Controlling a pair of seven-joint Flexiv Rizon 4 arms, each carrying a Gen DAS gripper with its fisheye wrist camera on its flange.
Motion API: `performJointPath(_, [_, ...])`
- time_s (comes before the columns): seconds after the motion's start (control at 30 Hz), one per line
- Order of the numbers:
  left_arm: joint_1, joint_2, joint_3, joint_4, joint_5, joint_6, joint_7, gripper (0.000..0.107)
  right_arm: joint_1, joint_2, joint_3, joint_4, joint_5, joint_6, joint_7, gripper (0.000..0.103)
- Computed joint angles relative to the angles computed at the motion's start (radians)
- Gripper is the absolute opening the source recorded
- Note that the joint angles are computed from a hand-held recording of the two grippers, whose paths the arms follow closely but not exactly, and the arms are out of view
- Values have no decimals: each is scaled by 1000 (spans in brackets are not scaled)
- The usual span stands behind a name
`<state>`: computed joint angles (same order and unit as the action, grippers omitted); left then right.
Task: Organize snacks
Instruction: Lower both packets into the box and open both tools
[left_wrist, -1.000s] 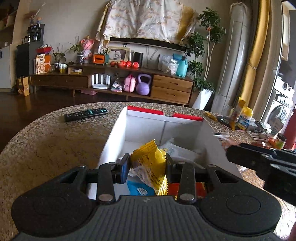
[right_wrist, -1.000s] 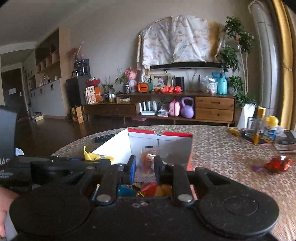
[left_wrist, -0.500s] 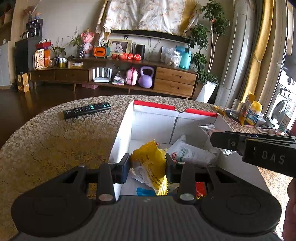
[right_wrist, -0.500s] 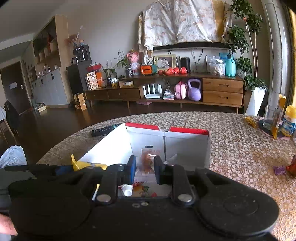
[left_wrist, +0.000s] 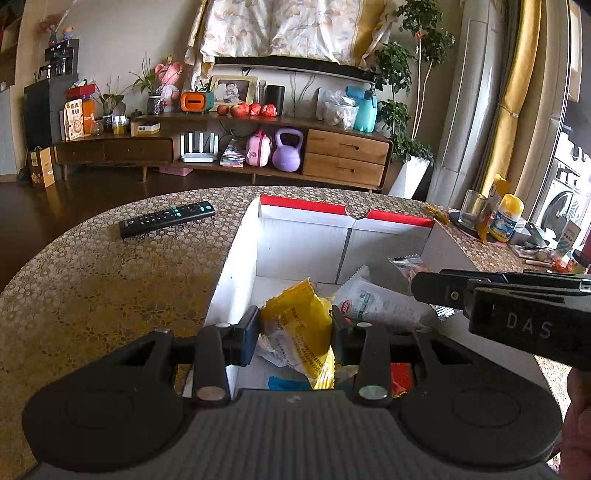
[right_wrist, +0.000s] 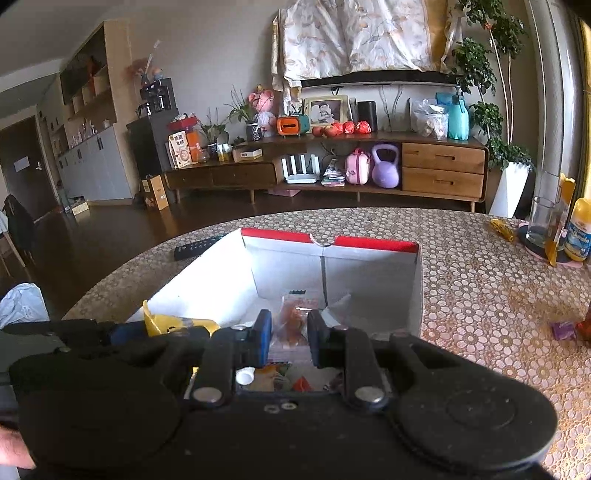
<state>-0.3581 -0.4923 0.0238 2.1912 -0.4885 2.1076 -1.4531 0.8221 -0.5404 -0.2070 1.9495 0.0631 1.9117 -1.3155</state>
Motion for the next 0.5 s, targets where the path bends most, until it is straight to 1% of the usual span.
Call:
performJointPath(0.07, [-18, -1, 12, -4, -21, -7, 13, 40, -8, 1, 9, 2, -7, 2, -4, 20])
performJointPath(0.13, [-27, 0, 17, -6, -33, -15, 23, 43, 10, 1, -11, 0, 0, -8, -6, 21])
performJointPath(0.17, [-28, 0, 18, -6, -34, -16, 26, 46, 19, 2, -20, 2, 2, -12, -6, 21])
performJointPath(0.2, [-31, -1, 19, -5, -37, -11, 27, 52, 28, 3, -30, 3, 4, -16, -5, 21])
performJointPath(0.23, [-34, -1, 20, -4, -40, -6, 28, 56, 30, 2, -35, 2, 3, -20, -4, 21])
performJointPath(0.27, [-32, 0, 17, -1, -39, 2, 24, 59, 36, 3, -43, 1, 2, -27, -3, 22])
performJointPath(0.3, [-24, 2, 12, 1, -32, 4, 22, 59, 36, 5, -44, 2, -3, -32, -2, 22])
performJointPath(0.5, [-50, 10, 22, 9, -67, 4, 44, 64, 53, 13, -64, 17, -19, -38, 2, 24])
